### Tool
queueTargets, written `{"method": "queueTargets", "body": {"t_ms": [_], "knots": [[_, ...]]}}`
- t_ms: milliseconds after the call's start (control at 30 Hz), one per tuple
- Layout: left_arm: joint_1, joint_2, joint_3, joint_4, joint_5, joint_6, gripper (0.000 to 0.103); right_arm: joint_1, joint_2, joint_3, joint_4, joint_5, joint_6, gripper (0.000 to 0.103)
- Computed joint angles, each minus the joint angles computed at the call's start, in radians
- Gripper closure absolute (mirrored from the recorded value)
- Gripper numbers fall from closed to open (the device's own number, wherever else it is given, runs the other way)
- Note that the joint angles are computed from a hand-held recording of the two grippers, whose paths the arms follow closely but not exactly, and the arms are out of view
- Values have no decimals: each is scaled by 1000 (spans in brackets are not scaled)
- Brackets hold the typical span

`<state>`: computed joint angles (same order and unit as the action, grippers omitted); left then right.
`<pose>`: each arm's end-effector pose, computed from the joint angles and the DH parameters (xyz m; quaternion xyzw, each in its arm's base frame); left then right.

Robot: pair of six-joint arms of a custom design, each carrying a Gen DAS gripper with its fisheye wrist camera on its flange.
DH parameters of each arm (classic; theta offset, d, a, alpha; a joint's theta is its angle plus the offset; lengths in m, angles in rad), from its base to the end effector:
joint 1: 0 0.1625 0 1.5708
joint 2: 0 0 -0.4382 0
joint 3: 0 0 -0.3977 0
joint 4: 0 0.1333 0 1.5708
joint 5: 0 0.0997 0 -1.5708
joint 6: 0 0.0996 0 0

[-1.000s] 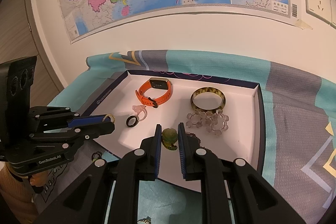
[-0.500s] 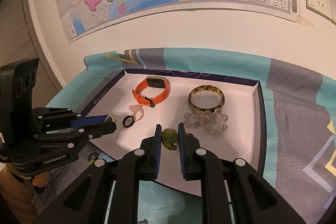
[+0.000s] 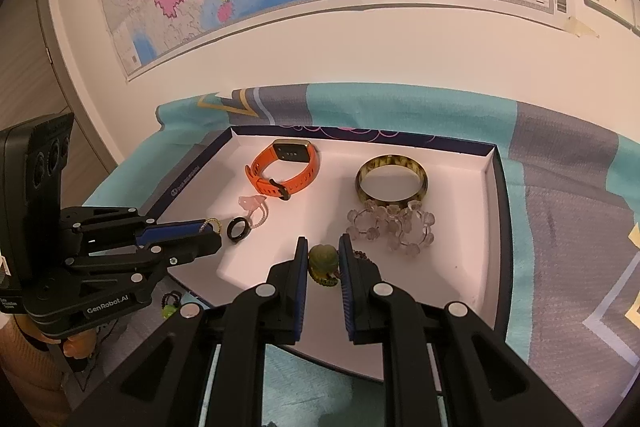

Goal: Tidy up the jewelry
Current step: 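Lower both held rings over the tray floor with both grippers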

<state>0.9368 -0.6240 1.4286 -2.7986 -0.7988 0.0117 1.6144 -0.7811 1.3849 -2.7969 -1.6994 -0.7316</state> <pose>-0.2819 -0.7257 0.1078 0.2124 0.8841 -0.2979 0.2908 0.1543 -0.7712 0.2231 0.3409 -0.8870 0.2670 0.1606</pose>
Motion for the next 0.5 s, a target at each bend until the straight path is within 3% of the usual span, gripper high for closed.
{"method": "queueTargets", "body": {"t_ms": [500], "knots": [[12,12,-19,30,0,-18,90,-1,21,-22,11,-28,11,89]]}}
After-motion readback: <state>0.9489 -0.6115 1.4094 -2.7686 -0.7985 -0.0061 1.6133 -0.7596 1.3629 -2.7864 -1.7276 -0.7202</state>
